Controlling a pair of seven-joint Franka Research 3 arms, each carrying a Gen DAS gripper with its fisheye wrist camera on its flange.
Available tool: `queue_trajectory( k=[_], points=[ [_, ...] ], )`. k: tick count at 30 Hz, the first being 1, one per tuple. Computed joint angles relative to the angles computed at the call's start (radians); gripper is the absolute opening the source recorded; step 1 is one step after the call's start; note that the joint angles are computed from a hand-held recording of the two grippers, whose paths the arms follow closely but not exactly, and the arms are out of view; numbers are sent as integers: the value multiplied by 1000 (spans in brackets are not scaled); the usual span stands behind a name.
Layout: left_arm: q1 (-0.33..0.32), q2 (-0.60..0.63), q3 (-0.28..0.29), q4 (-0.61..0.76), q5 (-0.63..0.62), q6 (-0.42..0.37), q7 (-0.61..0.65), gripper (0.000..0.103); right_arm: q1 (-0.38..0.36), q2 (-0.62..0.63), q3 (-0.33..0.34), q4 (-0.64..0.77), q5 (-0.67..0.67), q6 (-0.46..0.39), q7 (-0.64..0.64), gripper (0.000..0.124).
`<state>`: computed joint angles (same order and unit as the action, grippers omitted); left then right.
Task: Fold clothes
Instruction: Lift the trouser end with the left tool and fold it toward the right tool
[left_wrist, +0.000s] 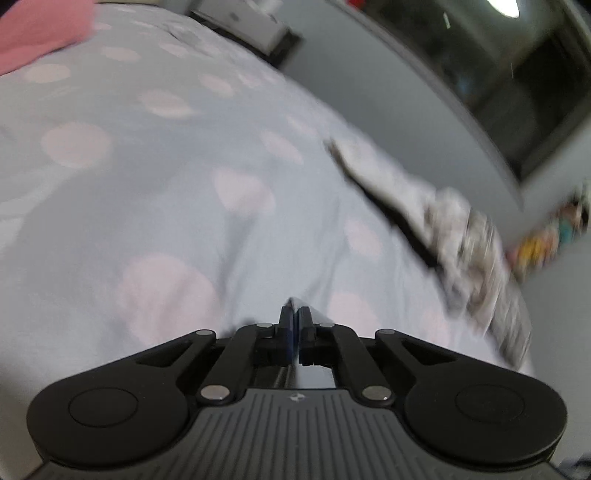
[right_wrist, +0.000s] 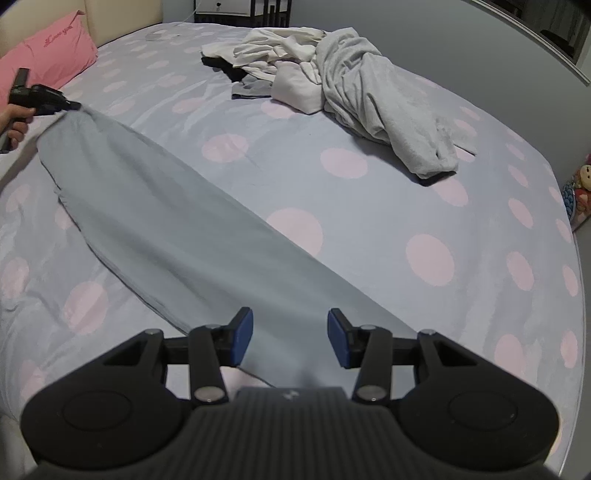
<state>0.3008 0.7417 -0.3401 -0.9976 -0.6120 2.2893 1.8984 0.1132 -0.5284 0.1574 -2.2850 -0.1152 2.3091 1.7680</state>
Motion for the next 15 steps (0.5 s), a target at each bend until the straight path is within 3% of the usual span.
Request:
queue_trajectory(
  k=[8,12,15],
  points=[
    [4,-51,40,-48,27,83,-48,1,0,7,0,2,-5,14,1,48],
    [-65,69,89,169,193,-110,-123,2,4,11,1,3,-3,12,-2,48],
    [-119,66,125,162,313,-82,-127,10,4,10,2,3,-7,4,-2,48]
  ],
)
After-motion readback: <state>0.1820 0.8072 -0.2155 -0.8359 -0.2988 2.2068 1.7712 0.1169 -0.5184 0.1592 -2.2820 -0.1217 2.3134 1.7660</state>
